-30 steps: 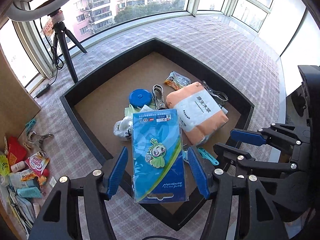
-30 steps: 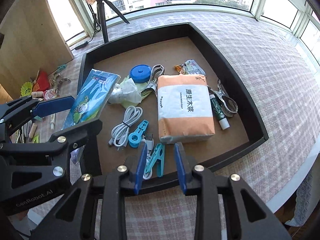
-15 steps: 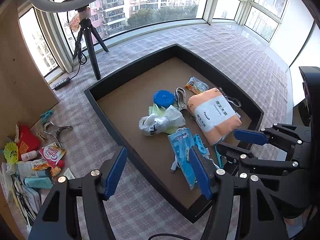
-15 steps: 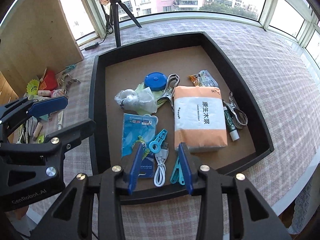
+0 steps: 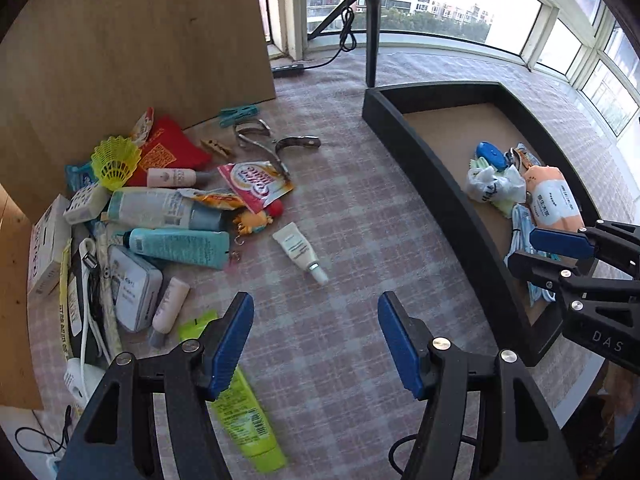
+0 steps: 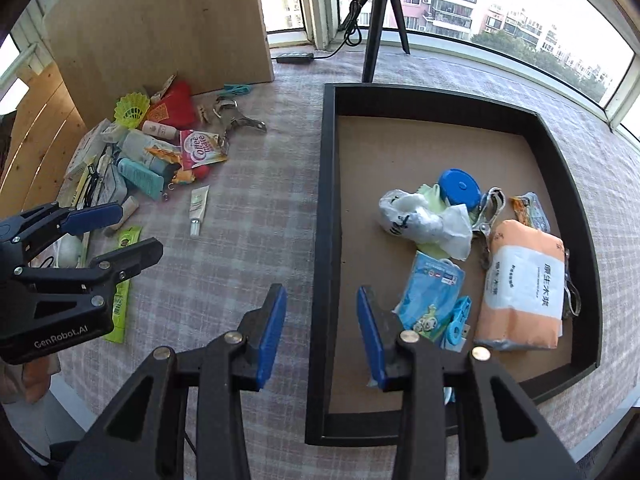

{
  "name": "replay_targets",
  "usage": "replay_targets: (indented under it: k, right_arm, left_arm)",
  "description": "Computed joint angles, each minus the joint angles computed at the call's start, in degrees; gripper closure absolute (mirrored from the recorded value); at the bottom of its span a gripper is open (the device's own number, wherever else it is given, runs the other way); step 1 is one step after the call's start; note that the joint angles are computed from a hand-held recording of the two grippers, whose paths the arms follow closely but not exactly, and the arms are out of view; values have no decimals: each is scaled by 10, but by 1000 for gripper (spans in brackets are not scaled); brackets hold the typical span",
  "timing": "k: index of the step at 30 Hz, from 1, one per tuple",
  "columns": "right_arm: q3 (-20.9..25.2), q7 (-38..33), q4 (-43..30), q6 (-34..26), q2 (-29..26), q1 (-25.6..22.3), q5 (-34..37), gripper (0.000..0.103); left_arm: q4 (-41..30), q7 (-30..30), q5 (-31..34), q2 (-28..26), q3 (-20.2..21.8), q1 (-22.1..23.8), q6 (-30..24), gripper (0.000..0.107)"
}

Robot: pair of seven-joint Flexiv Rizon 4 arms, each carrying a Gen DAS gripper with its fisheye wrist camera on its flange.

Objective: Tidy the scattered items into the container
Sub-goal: 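Reach the right gripper to the yellow-green tube and close on it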

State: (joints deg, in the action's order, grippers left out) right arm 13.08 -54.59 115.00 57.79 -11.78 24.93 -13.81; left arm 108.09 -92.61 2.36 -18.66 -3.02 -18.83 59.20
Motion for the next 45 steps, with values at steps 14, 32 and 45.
replay_targets:
  k: [14, 32, 45]
  right_arm:
    - [29, -127, -156, -71, -125, 41, 48, 67]
    - [83, -189, -258, -120, -215, 68, 206, 87]
    - [101, -221, -283, -124, -236, 52, 317, 87]
  left_arm:
    - [132, -19, -67, 44, 16, 74, 3, 43]
    - [239, 170, -316, 75, -35, 100, 53, 55]
    - [238, 213, -372, 69, -36, 82, 44, 66]
